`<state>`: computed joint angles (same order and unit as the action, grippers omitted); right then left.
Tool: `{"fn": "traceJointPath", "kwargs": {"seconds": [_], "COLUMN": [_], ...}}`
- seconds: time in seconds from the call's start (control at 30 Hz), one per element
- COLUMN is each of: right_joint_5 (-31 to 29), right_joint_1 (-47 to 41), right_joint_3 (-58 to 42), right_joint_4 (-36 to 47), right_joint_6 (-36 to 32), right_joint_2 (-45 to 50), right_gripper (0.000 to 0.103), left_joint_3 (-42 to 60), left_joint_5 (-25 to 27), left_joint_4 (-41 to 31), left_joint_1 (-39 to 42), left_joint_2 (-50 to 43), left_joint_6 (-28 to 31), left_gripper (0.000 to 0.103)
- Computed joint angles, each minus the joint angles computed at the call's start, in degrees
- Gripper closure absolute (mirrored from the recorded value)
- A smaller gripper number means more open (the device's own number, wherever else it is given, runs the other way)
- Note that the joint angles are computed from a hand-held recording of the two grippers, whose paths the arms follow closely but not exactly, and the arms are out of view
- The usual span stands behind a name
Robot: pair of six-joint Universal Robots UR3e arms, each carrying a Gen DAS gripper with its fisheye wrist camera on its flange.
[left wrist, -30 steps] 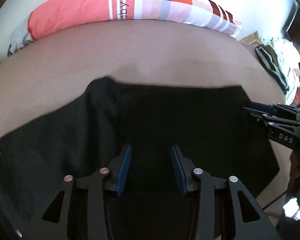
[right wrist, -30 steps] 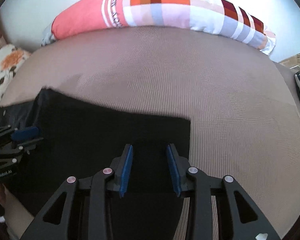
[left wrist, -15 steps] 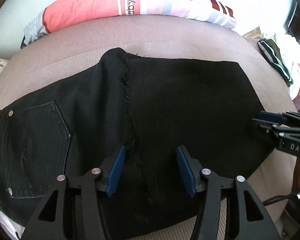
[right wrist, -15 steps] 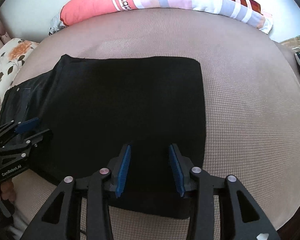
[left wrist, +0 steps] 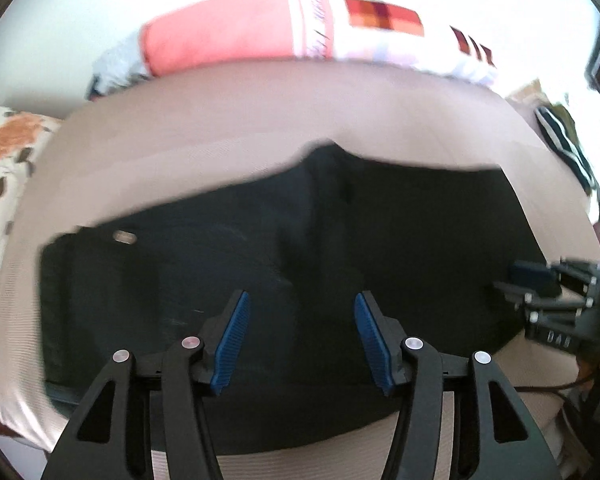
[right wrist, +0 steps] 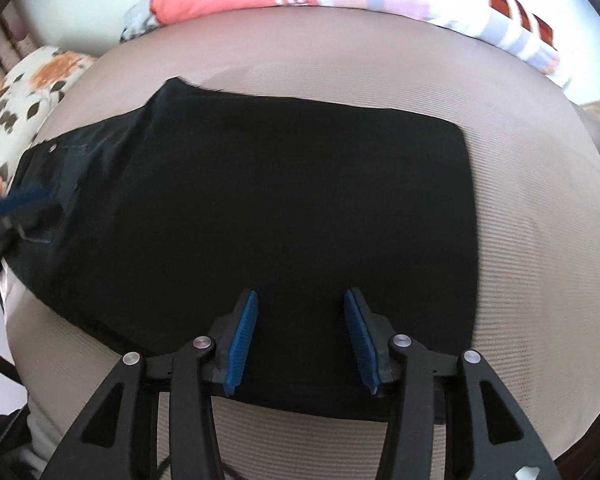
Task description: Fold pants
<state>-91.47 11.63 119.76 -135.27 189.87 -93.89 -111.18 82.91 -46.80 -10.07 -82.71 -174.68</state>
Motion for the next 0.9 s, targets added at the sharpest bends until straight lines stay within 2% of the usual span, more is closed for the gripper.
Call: {"fn": "traceJointPath", "kwargs": {"seconds": [0.2,0.43,0.57,0.63,0.7,0.73,0.9], "right_joint_5": [0.64,1.22,1.81,2.91,5.10,6.15,16.99], "right_joint_1": [5.56,9.84,11.61,11.83,11.39,11.12,5.09], "right_joint_3": [-7.37,-14.54,-16.85,-17.64,-18.04,-18.60,-11.89], "right_joint_4": [0.74,1.18,0.76,0.41,-0.66,-1.45,-8.52], "right_joint_6": [0.00,0.47,0.97,1.15,1.85,2.49,6.86], "right_joint_2": [7.26,13.92,16.18,16.95,17.67,18.51,15.53], "right_gripper": [0.058,0.054,0.054,0.054,0.053,0.050,0.049], "left_joint_3": [0.71,3.17,1.42,0.31,-0.61,-0.89,-0.43], "left_joint_5": [-9.44,-14.91,-13.86,-14.92,-15.89,-16.39,-20.31], "left_joint_4": [-10.29,-20.72,-19.00,-19.19,-19.84,-19.96,-25.14], "left_joint_1": [19.38,36.27,39.97,42.51,45.07,45.68,50.61], "left_joint_2": [9.33,11.40,11.31,11.02,10.35,10.03,6.94], "left_joint_6": [6.12,14.29,16.34,17.46,18.23,18.36,22.27], "left_gripper": [0.042,0.042,0.042,0.042,0.042,0.042,0.042]}}
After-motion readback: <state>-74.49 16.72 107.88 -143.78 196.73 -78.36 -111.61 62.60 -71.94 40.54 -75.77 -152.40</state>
